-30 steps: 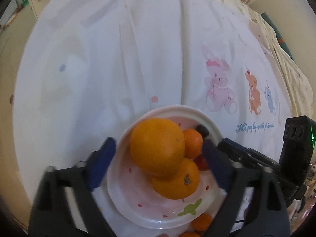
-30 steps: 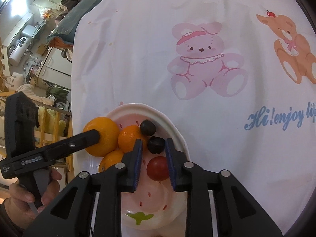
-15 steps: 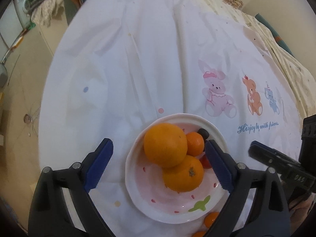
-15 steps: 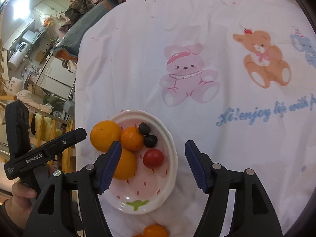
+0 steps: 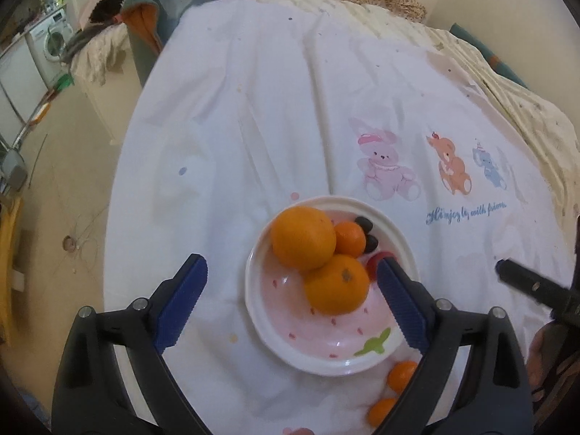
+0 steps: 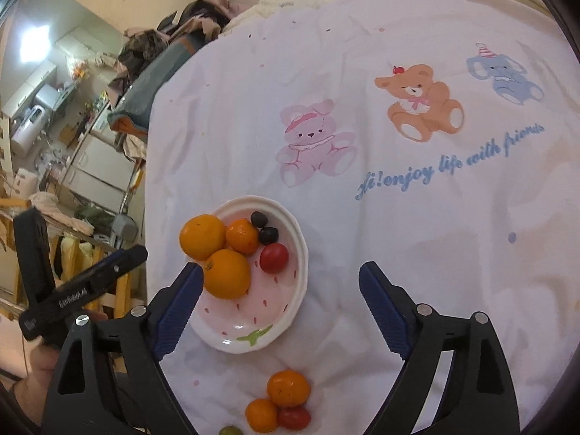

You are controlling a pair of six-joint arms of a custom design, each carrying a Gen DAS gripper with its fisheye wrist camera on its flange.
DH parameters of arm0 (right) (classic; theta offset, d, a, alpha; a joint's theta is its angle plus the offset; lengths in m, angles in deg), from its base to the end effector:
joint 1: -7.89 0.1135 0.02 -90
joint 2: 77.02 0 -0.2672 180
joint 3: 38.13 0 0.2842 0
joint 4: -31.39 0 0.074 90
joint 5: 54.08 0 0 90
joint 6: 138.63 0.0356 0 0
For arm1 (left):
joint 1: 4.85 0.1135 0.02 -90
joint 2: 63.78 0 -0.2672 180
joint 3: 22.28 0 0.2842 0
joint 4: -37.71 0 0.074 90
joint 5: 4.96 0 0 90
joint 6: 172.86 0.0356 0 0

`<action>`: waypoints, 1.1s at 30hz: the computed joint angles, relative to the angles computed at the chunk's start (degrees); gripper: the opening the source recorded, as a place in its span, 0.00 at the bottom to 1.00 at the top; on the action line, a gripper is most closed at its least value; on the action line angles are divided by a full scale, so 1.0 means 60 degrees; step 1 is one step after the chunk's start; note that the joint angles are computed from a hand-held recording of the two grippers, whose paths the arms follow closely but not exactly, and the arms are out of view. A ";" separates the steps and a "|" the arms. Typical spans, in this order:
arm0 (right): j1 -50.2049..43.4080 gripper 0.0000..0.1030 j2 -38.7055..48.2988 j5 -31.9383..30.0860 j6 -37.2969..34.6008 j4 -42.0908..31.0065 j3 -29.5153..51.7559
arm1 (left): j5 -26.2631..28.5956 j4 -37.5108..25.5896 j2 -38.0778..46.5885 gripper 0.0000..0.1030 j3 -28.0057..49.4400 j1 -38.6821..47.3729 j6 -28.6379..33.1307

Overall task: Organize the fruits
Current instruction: 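Withdraw both open tools from the plate toward the loose fruit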

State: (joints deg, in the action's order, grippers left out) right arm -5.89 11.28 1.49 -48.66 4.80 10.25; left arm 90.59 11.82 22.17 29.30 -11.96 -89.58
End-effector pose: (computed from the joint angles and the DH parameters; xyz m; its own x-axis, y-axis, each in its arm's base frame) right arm 0.2682 -0.0451 0.1034 -0.8907 0.2180 -0.3989 -0.0229 0.8549 0.5183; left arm 0.2873 -0.0393 0.1246 -0.8757 -0.0081 -0.4828 0.0688 0.9876 -0.1414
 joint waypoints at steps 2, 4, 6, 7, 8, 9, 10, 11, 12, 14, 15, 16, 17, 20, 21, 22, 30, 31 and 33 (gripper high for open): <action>-0.0106 0.89 -0.0410 -0.0038 -0.0063 -0.0093 -0.0250 | -0.0128 -0.0032 -0.0489 0.97 -0.0406 -0.0112 0.0075; -0.0197 0.89 -0.0772 -0.0107 -0.0179 -0.0239 -0.0464 | -0.0189 -0.0090 -0.0819 0.97 -0.0663 -0.0204 0.0132; -0.0273 0.89 -0.1149 -0.0201 -0.0287 -0.0383 -0.0688 | -0.0356 -0.0207 -0.1192 0.97 -0.0916 -0.0355 0.0128; -0.0298 0.89 -0.1349 -0.0226 -0.0312 -0.0441 -0.0806 | -0.0539 -0.0265 -0.1455 0.97 -0.1082 -0.0473 0.0083; -0.0329 0.89 -0.1554 -0.0244 -0.0355 -0.0503 -0.0925 | -0.0723 -0.0295 -0.1673 0.97 -0.1219 -0.0585 0.0013; -0.0362 0.89 -0.1753 -0.0230 -0.0406 -0.0569 -0.1033 | -0.1074 -0.0334 -0.2026 0.97 -0.1427 -0.0793 -0.0053; -0.0356 0.89 -0.1987 -0.0174 -0.0399 -0.0576 -0.1169 | -0.1279 -0.0353 -0.2229 0.97 -0.1547 -0.0932 -0.0028; -0.0368 0.89 -0.2225 -0.0129 -0.0418 -0.0605 -0.1299 | -0.1475 -0.0370 -0.2440 0.97 -0.1670 -0.1095 0.0010; -0.0367 0.89 -0.2565 -0.0051 -0.0445 -0.0654 -0.1474 | -0.1651 -0.0411 -0.2712 0.97 -0.1815 -0.1273 0.0028; -0.0416 0.89 -0.2940 -0.0010 -0.0538 -0.0797 -0.1674 | -0.1808 -0.0552 -0.3346 0.97 -0.2122 -0.1553 -0.0003; -0.0460 0.89 -0.3146 -0.0002 -0.0610 -0.0912 -0.1775 | -0.1816 -0.0641 -0.3592 0.97 -0.2221 -0.1644 -0.0030; -0.0524 0.89 -0.3395 0.0019 -0.0670 -0.1038 -0.1903 | -0.1774 -0.0764 -0.3955 0.97 -0.2372 -0.1727 -0.0043; -0.0603 0.89 -0.3567 0.0012 -0.0729 -0.1148 -0.1992 | -0.1751 -0.0876 -0.4189 0.97 -0.2460 -0.1778 -0.0046; -0.0946 0.89 -0.4019 -0.0184 -0.1068 -0.1651 -0.2224 | -0.1577 -0.1363 -0.4944 0.97 -0.2704 -0.1897 -0.0096; -0.1061 0.89 -0.4176 -0.0237 -0.1182 -0.1812 -0.2311 | -0.1523 -0.1525 -0.5235 0.97 -0.2805 -0.1924 -0.0166; -0.1217 0.89 -0.4350 -0.0286 -0.1313 -0.1992 -0.2407 | -0.1449 -0.1708 -0.5502 0.97 -0.2895 -0.1937 -0.0257; -0.1864 0.89 -0.4796 -0.0303 -0.1964 -0.2755 -0.2837 | -0.0863 -0.2434 -0.6536 0.97 -0.3494 -0.2103 -0.1082; -0.1919 0.89 -0.4796 -0.0279 -0.2012 -0.2777 -0.2893 | -0.0903 -0.2412 -0.6557 0.97 -0.3546 -0.2206 -0.1113; -0.1960 0.89 -0.4762 -0.0208 -0.2038 -0.2767 -0.2971 | -0.1163 -0.2267 -0.6460 0.97 -0.3631 -0.2523 -0.1244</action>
